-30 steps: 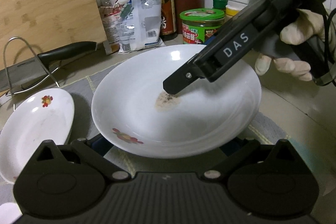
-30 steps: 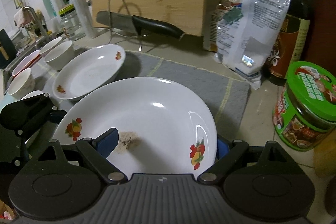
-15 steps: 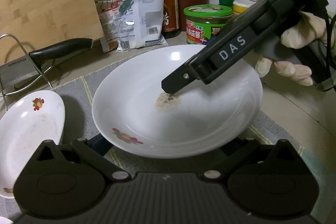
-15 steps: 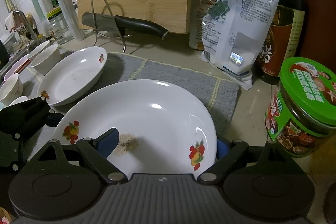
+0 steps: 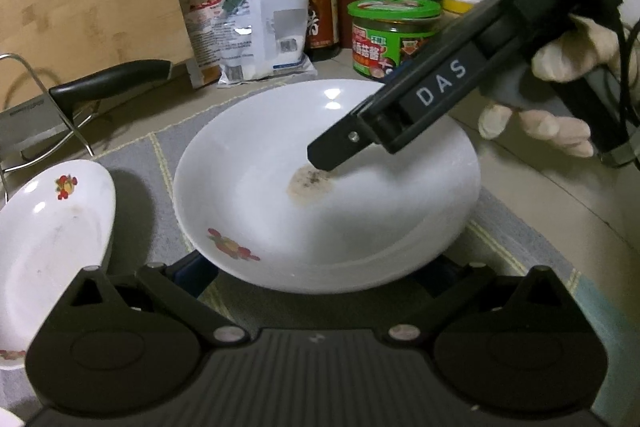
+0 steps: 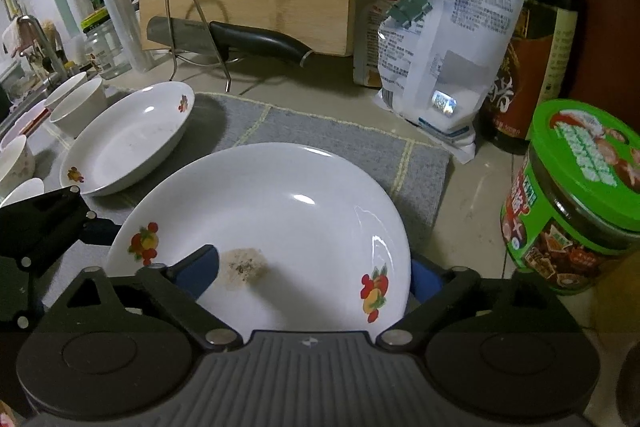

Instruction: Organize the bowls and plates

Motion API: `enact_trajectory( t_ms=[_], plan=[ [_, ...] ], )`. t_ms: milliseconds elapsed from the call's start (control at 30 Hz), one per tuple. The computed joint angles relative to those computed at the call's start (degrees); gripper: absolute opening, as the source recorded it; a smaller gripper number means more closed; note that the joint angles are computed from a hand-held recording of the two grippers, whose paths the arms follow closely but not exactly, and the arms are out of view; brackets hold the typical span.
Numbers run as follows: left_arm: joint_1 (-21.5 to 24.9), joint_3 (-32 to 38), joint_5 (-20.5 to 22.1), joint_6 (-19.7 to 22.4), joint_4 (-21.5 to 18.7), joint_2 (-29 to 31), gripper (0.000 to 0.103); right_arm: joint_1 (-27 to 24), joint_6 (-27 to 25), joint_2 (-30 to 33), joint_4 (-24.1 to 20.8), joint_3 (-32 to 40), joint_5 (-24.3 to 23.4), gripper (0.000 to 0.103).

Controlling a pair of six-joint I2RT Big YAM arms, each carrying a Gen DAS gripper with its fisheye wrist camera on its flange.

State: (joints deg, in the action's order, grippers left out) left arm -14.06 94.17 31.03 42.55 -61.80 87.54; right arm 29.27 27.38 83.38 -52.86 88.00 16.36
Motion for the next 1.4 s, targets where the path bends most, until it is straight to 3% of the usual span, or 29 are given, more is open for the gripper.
enact_trajectory(
  t_ms=[400, 600, 767, 1067, 1400],
  plan=[
    [3.47, -2.22, 3.51, -5.79, -0.42, -5.11, 0.102, 3.70, -0.12, -1.06, -2.14, 2.33, 7.16, 0.103],
    [6.30, -4.02, 4.80, -9.00, 0.63, -9.04, 0.102, 7.53, 1.72, -0.54, -3.55, 4.47, 12.53, 0.103],
    [9.66, -5.40, 5.99, -9.27, 0.33, -11.95, 0.102, 11.36, 4.31, 0.74, -4.10, 6.33, 14.80, 0.103],
    [18.49, -6.55, 9.40, -5.27, -3.65, -14.13, 0.102, 17.32, 11.14, 6.57, -8.79, 12.83, 15.79, 0.103],
    [27.53, -4.37, 11.85, 4.39, -10.22, -11.91, 0.102, 21.26, 16.67, 14.67, -13.35, 21.98, 13.64, 0.103]
  ],
)
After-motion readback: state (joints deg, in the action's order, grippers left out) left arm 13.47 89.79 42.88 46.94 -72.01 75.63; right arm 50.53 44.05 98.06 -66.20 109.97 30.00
